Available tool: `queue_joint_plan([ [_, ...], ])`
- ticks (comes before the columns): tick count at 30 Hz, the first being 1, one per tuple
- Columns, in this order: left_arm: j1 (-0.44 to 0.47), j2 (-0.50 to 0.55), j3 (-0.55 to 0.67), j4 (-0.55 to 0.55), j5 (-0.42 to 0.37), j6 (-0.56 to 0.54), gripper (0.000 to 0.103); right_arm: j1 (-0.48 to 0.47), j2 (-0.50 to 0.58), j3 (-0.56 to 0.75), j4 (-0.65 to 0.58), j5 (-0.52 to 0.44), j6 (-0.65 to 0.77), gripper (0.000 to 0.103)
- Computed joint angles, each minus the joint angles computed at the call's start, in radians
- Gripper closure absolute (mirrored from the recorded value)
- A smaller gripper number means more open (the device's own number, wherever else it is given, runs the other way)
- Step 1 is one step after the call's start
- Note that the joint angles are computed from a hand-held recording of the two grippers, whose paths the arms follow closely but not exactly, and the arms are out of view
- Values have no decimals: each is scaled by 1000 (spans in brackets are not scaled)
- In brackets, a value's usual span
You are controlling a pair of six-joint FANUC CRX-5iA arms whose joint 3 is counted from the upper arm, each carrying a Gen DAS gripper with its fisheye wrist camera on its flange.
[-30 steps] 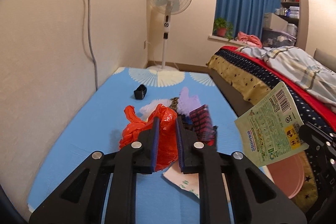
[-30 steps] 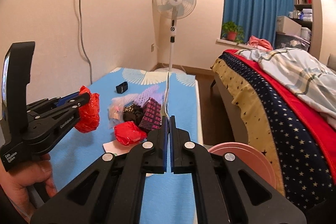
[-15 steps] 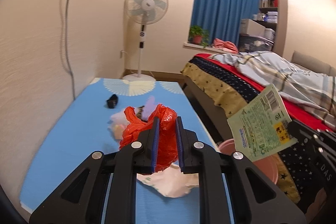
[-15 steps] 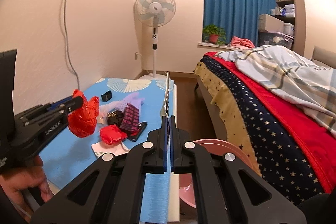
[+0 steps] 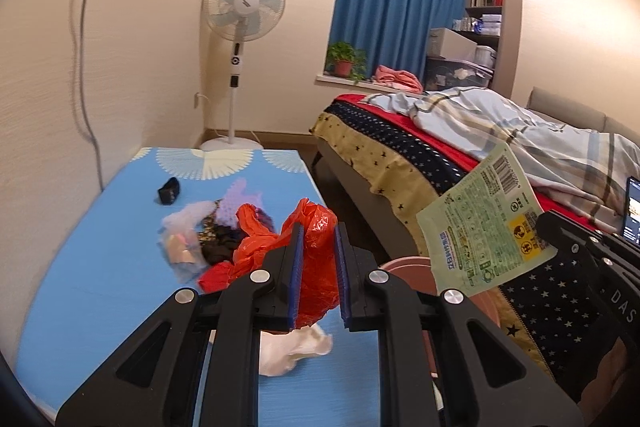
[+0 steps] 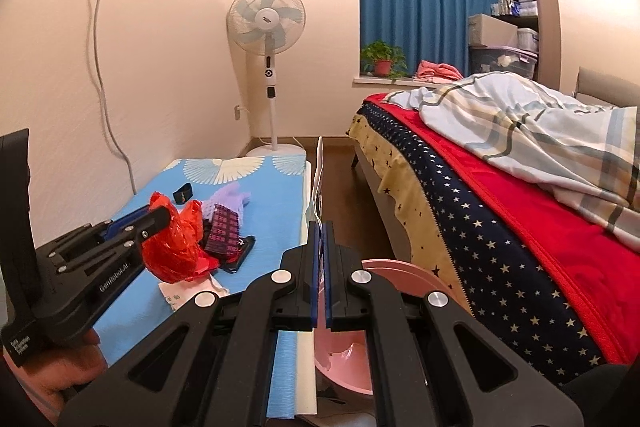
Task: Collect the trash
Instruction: 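Carry the red bag and green wrapper to the pink bin and release both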
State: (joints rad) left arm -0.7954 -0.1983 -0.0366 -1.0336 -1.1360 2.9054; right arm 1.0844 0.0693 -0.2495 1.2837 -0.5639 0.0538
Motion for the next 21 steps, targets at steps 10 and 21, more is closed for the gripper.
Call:
queue_joint_plan([
  [10, 53, 31, 3, 65, 159, -51, 88, -22, -9, 1, -30, -19, -9, 101],
  [21, 156, 90, -17, 216, 404, -129, 88, -59, -16, 1, -74, -36, -24, 101],
])
